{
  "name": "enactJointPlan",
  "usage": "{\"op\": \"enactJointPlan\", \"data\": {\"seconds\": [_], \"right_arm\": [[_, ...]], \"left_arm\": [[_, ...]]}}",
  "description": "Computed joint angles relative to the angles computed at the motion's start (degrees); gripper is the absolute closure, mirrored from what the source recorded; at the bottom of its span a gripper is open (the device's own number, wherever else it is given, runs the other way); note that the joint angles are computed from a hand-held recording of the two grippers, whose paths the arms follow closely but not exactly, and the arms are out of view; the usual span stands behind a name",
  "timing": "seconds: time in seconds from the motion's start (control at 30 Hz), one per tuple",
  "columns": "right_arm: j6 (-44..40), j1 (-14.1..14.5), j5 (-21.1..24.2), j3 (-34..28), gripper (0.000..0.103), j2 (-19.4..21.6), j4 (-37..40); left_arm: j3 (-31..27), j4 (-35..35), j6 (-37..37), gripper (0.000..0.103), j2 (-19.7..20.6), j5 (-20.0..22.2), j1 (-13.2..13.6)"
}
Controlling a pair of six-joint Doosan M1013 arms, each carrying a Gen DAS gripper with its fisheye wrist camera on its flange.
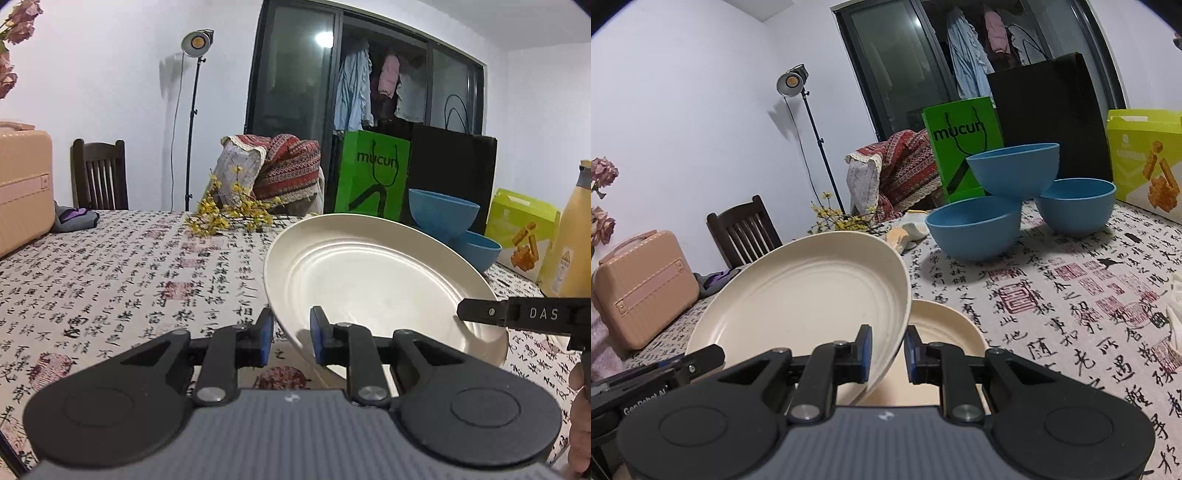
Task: Organize plates and bowls
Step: 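Lower the left gripper's plate onto the plate stack while the right gripper lowers its plate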
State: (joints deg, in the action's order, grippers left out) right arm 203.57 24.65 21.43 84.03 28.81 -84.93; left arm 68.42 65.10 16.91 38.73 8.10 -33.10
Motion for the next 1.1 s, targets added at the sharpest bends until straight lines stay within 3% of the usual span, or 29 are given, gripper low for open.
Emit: {"op": "enactJointPlan", "data": {"seconds": [0.2, 0.6, 1.1], "right_arm": [[-0.2, -0.3, 0.9, 0.6, 0.085, -0.3, 0.3], [0.8, -0.6, 2.0, 1.7, 0.085, -0.7, -0.2], [-0.6, -0.9, 3.5, 2.6, 0.085, -0.9, 0.5]], "left_arm": [[-0.9, -15.0, 15.9, 0.081, 0.6, -0.4, -0.2], [-2.1, -27.1, 29.9, 0.081, 1.6, 0.9, -0.8], [-2.7, -24.3, 29.8, 0.080, 2.1, 2.4, -1.8]]}}
